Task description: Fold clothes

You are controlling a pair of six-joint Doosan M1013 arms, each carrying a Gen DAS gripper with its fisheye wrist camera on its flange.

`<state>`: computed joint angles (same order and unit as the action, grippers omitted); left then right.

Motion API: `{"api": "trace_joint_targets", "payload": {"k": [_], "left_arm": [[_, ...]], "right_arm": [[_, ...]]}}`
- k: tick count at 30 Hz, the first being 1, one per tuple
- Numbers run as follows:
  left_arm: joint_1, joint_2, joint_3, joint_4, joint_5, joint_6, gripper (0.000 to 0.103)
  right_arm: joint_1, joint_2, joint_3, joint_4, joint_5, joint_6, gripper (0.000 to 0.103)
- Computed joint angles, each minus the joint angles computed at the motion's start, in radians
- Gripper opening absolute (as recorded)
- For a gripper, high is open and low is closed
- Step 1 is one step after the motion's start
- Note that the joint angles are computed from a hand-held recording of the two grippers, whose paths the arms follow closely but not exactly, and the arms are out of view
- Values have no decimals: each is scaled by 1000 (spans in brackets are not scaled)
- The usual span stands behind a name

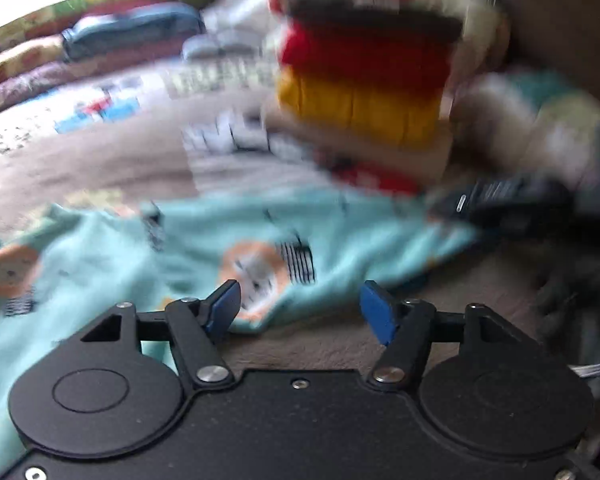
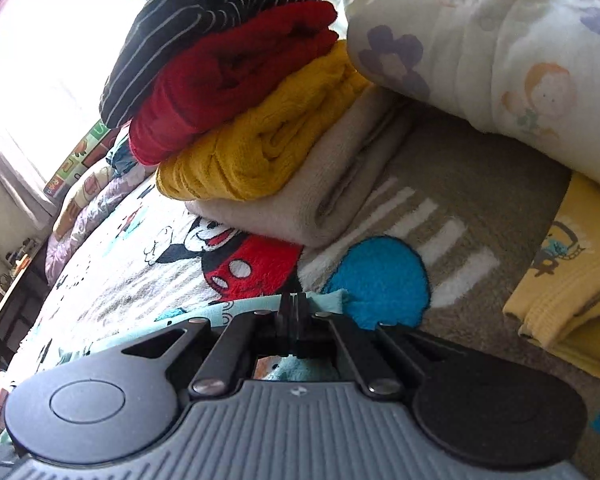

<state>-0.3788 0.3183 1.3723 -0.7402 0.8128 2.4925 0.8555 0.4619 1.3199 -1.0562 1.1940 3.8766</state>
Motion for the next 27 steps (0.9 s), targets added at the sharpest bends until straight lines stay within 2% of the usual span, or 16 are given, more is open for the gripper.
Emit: {"api": "trace_joint_targets", "payload": {"k": [1,4,6,8,12,16,18,19,20,21,24,25,27], "left_arm": [[21,-10,9,-21,-6,0,66],[93,-33,33,-60,-11,-17,66],[140,-48,52,-65,-19,-31,66],[175,-54,61,-26,-46,-63,66],[224,-46,58,26,-87,-140,66],[250,-32,44,0,-41,-129,66],[251,-33,46,-32,3,-51,66],[247,-40,54,-62,21,4,66],[242,-46,62,-89,40,57,66],[233,-53,72,-118,74,87,66],[191,-79,113,-159,203,220,66],[170,-103,143,-134,214,286,66],[140,-161,225,-115,128,353,65]], "right_arm": [[3,6,-13,3,20,-15,2],[22,37,-84,-18,125,-105,19],[35,59,-128,-64,151,-180,20],[38,75,-157,-107,95,-242,20],[15,132,-255,-72,-129,-479,20],[-6,211,-400,135,-140,-840,16],[-20,223,-419,218,-103,-887,14],[-28,199,-377,230,-124,-832,5],[-32,175,-336,213,-148,-747,4],[-31,168,-325,198,-129,-714,4],[-30,161,-310,187,-109,-688,4],[-31,162,-309,188,-109,-687,4],[-30,171,-318,186,-98,-703,4]]}}
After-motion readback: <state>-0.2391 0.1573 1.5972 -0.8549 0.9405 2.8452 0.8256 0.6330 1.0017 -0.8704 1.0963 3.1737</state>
